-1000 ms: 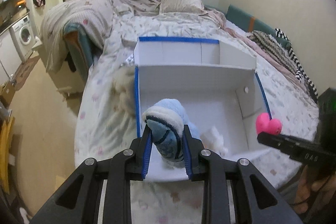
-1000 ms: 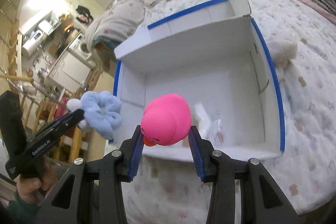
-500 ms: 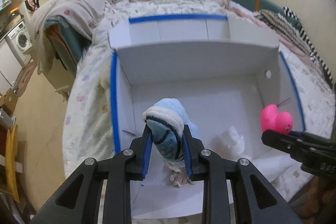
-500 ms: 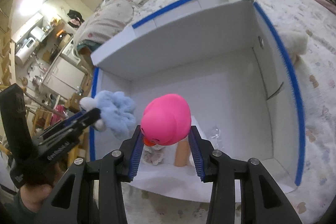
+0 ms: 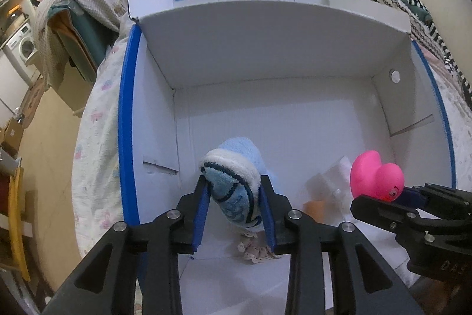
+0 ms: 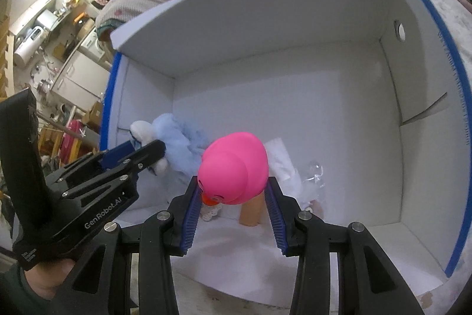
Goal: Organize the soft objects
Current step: 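Carry the blue sock and pink duck into the box and open both tools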
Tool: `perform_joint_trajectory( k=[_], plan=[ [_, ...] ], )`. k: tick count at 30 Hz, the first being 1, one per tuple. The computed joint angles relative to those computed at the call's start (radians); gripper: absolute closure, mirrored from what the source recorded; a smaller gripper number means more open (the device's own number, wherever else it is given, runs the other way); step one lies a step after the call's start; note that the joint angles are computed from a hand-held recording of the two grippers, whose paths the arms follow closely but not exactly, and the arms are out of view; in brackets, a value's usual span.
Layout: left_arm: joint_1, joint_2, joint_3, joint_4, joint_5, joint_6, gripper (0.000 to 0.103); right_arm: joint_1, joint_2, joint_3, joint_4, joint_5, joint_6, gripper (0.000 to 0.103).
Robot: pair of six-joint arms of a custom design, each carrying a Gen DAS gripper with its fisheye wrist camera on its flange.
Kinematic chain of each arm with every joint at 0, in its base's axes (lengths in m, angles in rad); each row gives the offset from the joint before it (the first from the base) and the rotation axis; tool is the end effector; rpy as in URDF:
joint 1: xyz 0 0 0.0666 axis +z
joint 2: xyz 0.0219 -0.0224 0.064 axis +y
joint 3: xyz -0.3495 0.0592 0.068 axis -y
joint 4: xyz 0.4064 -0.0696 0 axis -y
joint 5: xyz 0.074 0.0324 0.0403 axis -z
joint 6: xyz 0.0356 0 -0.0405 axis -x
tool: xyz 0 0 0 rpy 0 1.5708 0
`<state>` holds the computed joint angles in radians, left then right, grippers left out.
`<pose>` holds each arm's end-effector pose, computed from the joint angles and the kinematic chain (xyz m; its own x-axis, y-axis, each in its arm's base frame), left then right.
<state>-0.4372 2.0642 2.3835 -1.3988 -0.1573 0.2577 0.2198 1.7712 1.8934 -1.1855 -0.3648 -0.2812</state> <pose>0.6223 -0.2851 0.4374 -0.8619 0.1250 -0.4914 0.1361 0.9906 0.0133 0.5960 0.1458 0.4153 -0.9229 0.0594 -0.3804 -0.1216 0.8925 0.4344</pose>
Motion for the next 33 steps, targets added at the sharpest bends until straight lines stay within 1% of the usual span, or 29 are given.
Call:
perform_joint_trajectory(
  k=[2,6,8,13,18,20,21,23,24,25,27,28,30,33],
  plan=[
    [-0.005,-0.002,-0.003,0.004,-0.016,-0.006,0.073,0.001,0.015,0.014,-0.017,0.002,0.001,0.058],
    [-0.005,-0.001,-0.003,0.004,-0.016,-0.012,0.072,-0.001,0.027,0.026,-0.033,0.023,0.002,0.058],
    [-0.006,-0.001,-0.003,0.005,-0.017,-0.012,0.070,-0.004,0.030,0.026,-0.038,0.030,-0.003,0.058],
    [-0.007,0.005,0.004,0.001,-0.021,-0.015,0.069,-0.011,0.039,0.031,-0.055,0.041,-0.021,0.058],
    [-0.008,0.005,0.003,0.001,-0.021,-0.019,0.063,-0.009,0.049,0.045,-0.069,0.047,-0.036,0.057],
    [-0.008,0.004,0.000,0.002,-0.019,-0.017,0.056,-0.014,0.045,0.034,-0.066,0.038,-0.041,0.057],
    [-0.008,0.001,-0.003,0.006,-0.016,-0.017,0.055,-0.014,0.047,0.036,-0.067,0.038,-0.043,0.057],
    [-0.008,0.001,-0.001,0.007,-0.012,-0.014,0.050,-0.015,0.045,0.034,-0.060,0.033,-0.048,0.049],
    [-0.008,0.001,-0.001,0.006,-0.013,-0.012,0.048,-0.017,0.041,0.028,-0.051,0.026,-0.054,0.039],
    [-0.008,0.001,0.002,0.005,-0.016,-0.009,0.047,-0.020,0.034,0.020,-0.041,0.021,-0.062,0.035],
    [-0.008,0.004,0.011,0.000,-0.020,-0.004,0.046,-0.026,0.023,0.005,-0.015,0.012,-0.084,0.034],
    [-0.008,0.004,0.012,0.000,-0.020,-0.002,0.045,-0.028,0.020,0.001,-0.007,0.010,-0.092,0.029],
    [-0.008,-0.007,-0.001,0.013,-0.023,-0.002,0.045,-0.028,0.017,0.001,0.002,0.020,-0.104,0.025],
    [-0.009,-0.020,-0.012,0.023,-0.038,0.002,0.044,-0.026,0.011,-0.006,0.016,0.026,-0.114,0.024]
  ],
)
